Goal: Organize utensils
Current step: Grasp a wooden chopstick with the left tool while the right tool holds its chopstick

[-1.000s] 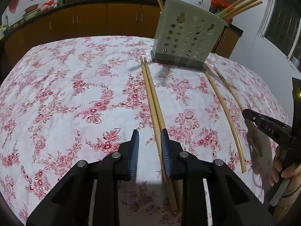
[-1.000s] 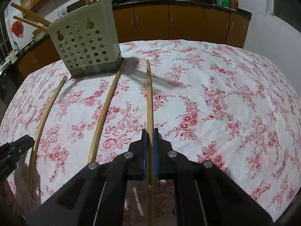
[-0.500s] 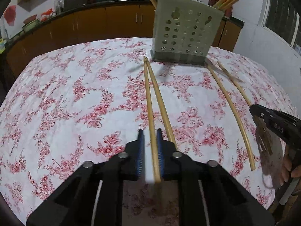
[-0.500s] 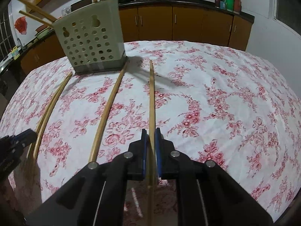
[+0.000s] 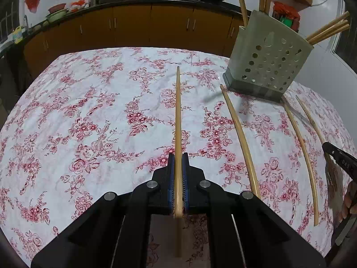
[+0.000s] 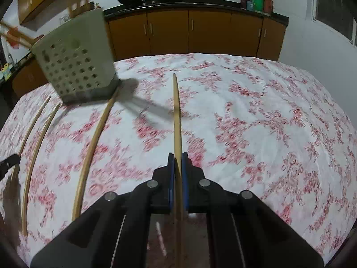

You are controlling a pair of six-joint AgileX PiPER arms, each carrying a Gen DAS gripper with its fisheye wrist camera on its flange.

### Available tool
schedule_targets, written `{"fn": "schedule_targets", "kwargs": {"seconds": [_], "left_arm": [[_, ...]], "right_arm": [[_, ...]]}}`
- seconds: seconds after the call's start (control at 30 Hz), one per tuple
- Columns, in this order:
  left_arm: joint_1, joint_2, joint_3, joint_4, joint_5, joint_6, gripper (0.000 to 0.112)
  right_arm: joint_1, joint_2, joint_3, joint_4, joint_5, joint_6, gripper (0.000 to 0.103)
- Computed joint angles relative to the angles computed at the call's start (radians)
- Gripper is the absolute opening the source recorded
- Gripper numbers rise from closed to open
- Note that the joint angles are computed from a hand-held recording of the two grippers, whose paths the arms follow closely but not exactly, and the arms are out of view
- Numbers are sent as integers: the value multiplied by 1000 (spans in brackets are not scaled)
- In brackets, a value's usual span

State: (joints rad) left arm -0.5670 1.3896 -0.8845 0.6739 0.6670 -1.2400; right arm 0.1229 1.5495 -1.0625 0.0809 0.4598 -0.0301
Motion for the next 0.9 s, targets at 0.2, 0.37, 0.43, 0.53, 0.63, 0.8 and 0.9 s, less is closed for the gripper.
{"fn": "schedule_targets", "kwargs": {"seconds": [0.2, 0.37, 0.43, 0.53, 0.63, 0.8, 0.9], "left_arm": [[10, -2, 3, -10, -15, 8, 8], [13, -4, 6, -13, -19, 11, 8], [16, -5, 9, -15, -26, 9, 8], [23, -10, 16, -24, -46, 6, 8], [31, -16, 23, -33, -59, 12, 8], [27, -13, 19, -29, -52, 8, 8], [26, -13, 19, -29, -51, 7, 8]], "right_arm": [[-15, 9, -7, 44, 2, -42, 9], [-7, 11, -8, 19, 0, -20, 10], [-2, 12, -9, 1, 1, -3, 10], [-1, 13, -9, -2, 0, -2, 10], [-2, 12, -8, 1, 0, -5, 10], [-3, 12, -8, 1, -1, -7, 10], [-4, 12, -8, 3, -1, -9, 10]]}}
